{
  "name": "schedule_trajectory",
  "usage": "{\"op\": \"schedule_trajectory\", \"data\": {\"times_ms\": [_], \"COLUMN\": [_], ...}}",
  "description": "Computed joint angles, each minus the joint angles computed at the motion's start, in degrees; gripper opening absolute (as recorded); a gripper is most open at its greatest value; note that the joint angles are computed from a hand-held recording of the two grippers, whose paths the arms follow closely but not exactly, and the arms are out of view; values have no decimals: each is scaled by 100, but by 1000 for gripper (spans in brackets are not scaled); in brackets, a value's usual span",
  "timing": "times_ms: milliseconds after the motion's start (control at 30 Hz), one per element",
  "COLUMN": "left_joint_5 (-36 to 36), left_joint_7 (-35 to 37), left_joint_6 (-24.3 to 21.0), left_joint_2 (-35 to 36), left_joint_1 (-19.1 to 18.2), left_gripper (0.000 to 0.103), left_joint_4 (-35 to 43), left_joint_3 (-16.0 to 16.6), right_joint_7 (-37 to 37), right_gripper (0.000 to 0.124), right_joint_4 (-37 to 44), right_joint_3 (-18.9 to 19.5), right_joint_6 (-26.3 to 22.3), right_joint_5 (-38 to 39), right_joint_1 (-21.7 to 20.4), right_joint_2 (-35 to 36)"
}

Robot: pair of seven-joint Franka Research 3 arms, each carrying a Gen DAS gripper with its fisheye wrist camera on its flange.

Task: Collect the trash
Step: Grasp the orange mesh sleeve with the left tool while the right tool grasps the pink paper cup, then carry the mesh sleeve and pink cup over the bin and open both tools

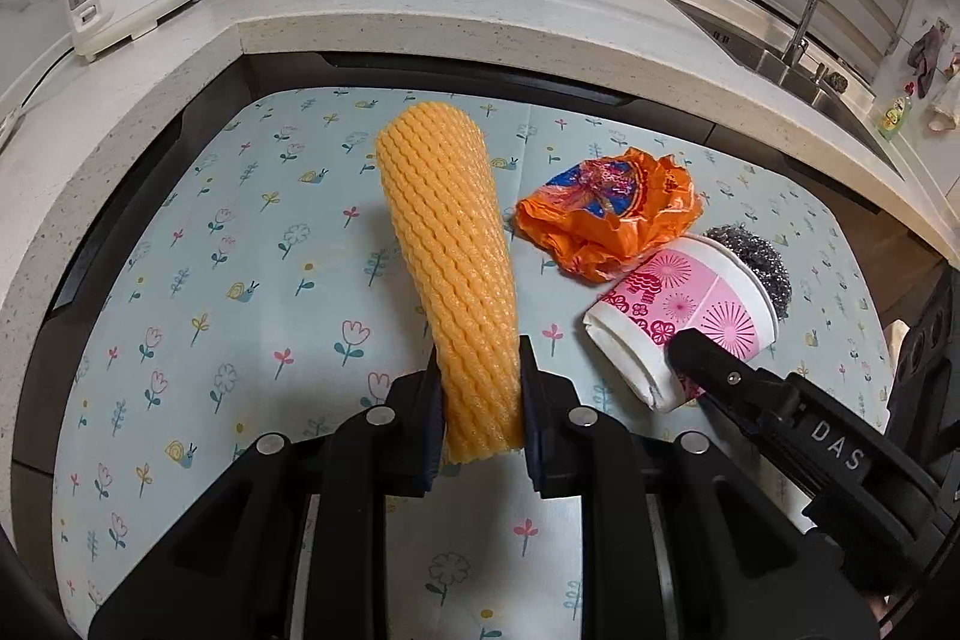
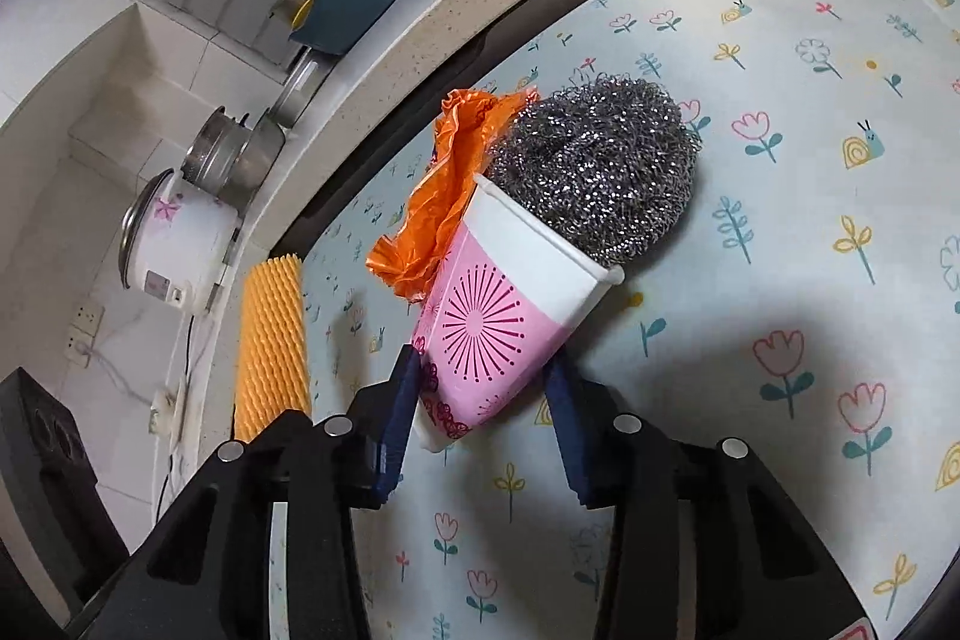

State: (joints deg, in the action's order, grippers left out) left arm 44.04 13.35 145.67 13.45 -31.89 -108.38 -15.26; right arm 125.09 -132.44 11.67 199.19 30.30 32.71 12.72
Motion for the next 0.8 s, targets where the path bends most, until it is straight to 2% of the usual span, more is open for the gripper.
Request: {"op": "schedule_trajectory", "data": {"times_ms": [133, 333, 433, 533, 600, 667, 800], "left_joint_5": [30, 15, -1, 38, 61, 70, 154], "left_joint_7": [-25, -111, -141, -157, -123, -80, 79], "left_joint_6": [-105, -238, -271, -413, -506, -581, -827], "left_joint_2": [-3, -49, -55, -7, 71, 168, 498], "left_joint_1": [-92, -282, -387, -551, -667, -787, -1129], "left_gripper": [20, 20, 20, 20, 20, 20, 20], "left_joint_4": [71, 190, 264, 434, 596, 770, 1334], "left_joint_3": [-48, -164, -227, -290, -327, -348, -361], "right_joint_7": [-407, -756, -1670, -2417, -3609, -4551, -5157], "right_gripper": [32, 24, 23, 22, 22, 22, 22], "right_joint_4": [-149, -709, -886, -1097, -1043, -1029, -1348], "right_joint_3": [-217, -75, -8, 288, 610, 739, 653], "right_joint_6": [14, 80, 113, 238, 355, 497, 719], "right_joint_5": [414, 775, 1790, 2666, 3934, 4922, 5686], "right_joint_1": [361, 452, 660, 589, 495, 498, 667], "right_joint_2": [-192, -809, -1150, -1512, -1725, -1958, -2499]}}
